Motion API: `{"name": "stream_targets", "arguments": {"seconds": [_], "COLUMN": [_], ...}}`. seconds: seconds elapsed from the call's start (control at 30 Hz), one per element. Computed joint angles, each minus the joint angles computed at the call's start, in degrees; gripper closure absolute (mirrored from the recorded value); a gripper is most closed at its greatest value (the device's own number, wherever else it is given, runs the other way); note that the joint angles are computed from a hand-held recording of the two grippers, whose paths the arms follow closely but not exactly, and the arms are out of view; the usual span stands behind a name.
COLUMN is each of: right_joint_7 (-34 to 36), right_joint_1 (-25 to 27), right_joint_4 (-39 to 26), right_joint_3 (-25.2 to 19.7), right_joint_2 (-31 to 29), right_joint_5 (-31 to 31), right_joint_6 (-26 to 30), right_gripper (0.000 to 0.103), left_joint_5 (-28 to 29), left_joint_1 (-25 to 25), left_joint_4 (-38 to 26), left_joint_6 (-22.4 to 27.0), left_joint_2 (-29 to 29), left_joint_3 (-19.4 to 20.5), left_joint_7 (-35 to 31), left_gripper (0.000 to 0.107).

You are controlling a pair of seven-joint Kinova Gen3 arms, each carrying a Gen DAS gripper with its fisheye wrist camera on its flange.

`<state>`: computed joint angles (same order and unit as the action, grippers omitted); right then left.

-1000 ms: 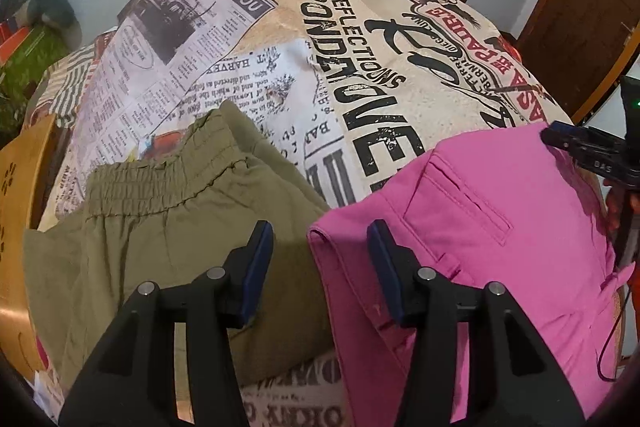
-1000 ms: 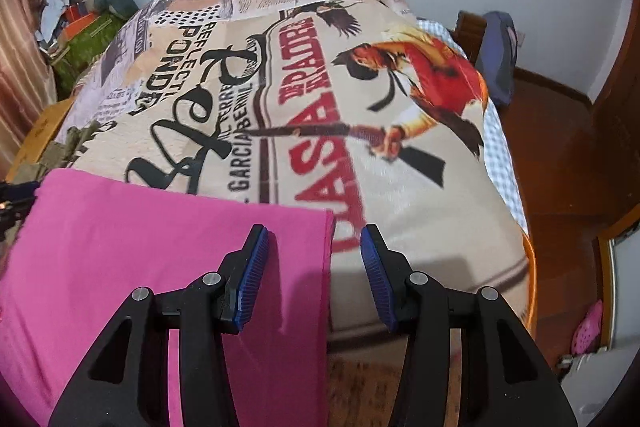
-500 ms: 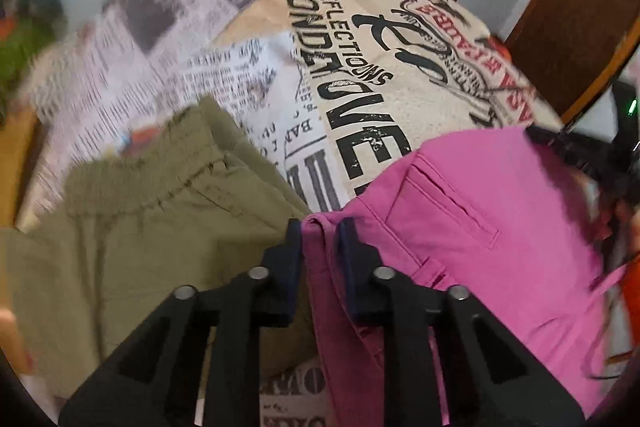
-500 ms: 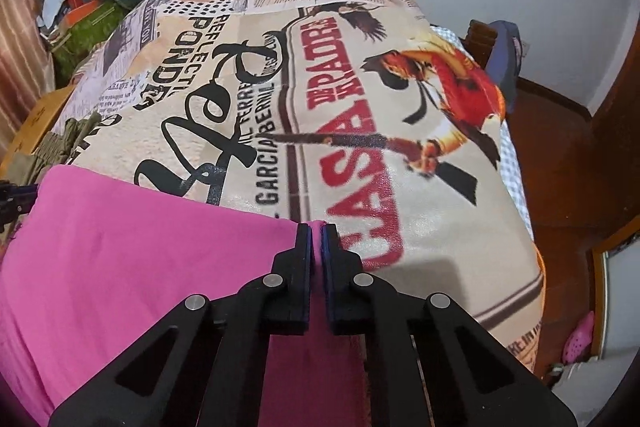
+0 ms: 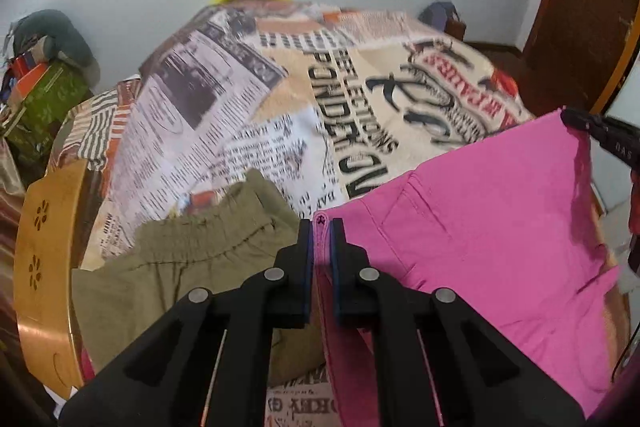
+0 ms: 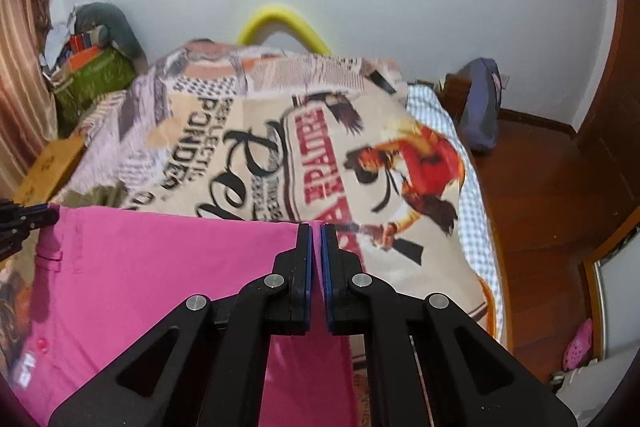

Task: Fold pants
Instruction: 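Lift the held legs and fold them over toward the waistband, then release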

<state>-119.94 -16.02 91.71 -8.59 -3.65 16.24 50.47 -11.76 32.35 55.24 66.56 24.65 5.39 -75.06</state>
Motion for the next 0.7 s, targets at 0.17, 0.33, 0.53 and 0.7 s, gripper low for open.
{"name": "stream_targets", "arguments": {"seconds": [0.17,0.33,0.53,0.7], "right_joint_7": [-1.5,-1.8,-1.9,-1.6], "right_joint_1": [0.0,1.1,2.7,4.2], "right_joint_4": [0.8,2.1,3.3,3.9], "right_joint_3": [-1.3,-2.8,-6.2,-8.3], "right_joint_2": [-4.0,-9.1,-15.7,-21.1], "right_joint_5": [0.2,-2.0,-3.4,-5.9], "right_joint_6": [0.8,1.9,5.8,9.4], "right_gripper": [0.099,0.099,0.099,0.099], "left_joint_5": [-0.3,-0.5,-1.9,-2.1], "left_joint_1": [0.4,0.5,0.9,0.6], "left_joint_4": [3.7,7.6,12.2,17.3], "left_joint_6": [-1.2,-1.7,-1.8,-2.0], "left_joint_2": [-5.0,-10.7,-17.3,-23.0], "left_joint_3": [0.7,2.4,5.5,8.4], "left_joint_7": [0.2,0.9,2.0,3.4], "left_gripper": [0.1,0.1,0.1,0.1]}}
